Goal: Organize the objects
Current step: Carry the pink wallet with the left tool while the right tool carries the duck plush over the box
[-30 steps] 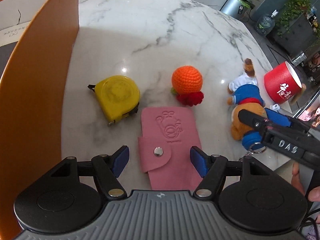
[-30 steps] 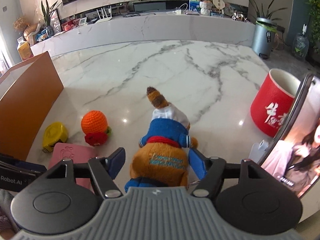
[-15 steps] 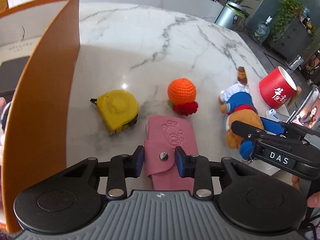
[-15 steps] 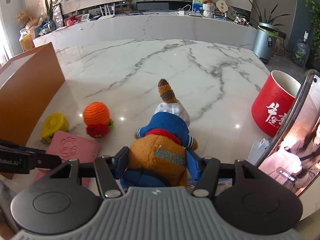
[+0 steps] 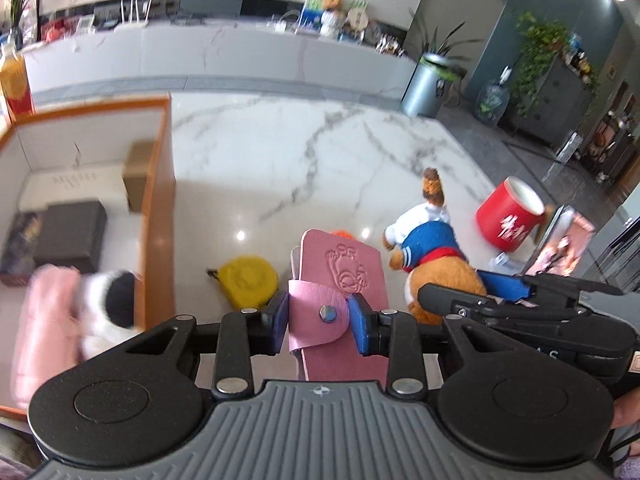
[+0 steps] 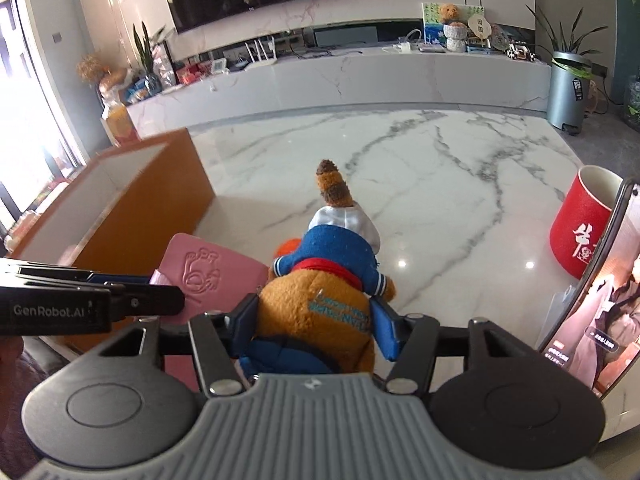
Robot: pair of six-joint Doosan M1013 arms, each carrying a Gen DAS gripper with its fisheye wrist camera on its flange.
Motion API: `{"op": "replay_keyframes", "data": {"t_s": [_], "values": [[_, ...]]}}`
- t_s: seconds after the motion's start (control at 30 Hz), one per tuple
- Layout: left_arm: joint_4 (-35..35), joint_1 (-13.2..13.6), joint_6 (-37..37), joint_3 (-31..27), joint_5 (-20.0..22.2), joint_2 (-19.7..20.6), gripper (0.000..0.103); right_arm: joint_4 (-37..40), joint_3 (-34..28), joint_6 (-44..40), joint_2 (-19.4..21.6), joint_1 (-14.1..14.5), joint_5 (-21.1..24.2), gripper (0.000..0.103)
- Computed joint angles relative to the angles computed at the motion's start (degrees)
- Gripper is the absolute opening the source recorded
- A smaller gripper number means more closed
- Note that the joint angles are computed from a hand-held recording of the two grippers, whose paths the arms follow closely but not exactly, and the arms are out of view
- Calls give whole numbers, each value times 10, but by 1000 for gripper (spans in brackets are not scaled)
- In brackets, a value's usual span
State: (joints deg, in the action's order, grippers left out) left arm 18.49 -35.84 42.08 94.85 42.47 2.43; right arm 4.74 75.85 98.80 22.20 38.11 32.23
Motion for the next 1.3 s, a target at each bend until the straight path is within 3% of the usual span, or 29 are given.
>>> {"op": "replay_keyframes", "data": {"t_s": [0.17,0.37,0.67,0.93,1.13,1.3], "values": [[7,12,26,4,15,-39,38,34,-2,-42,-15,16,-16,61],[75,29,45,1,98,-77,38,101,-33,-110,-13,38,-16,61],[171,53,119,-10,243,-43,38,120,-110,-163,25,78,20,61],[125,70,213,-5,276,-9,38,100,-171,-159,66,86,66,61],[123,74,240,-5,301,11,38,107,-182,-175,76,83,75,61],[56,87,241,-8,290,10,39,114,-192,-181,86,81,83,61]]}}
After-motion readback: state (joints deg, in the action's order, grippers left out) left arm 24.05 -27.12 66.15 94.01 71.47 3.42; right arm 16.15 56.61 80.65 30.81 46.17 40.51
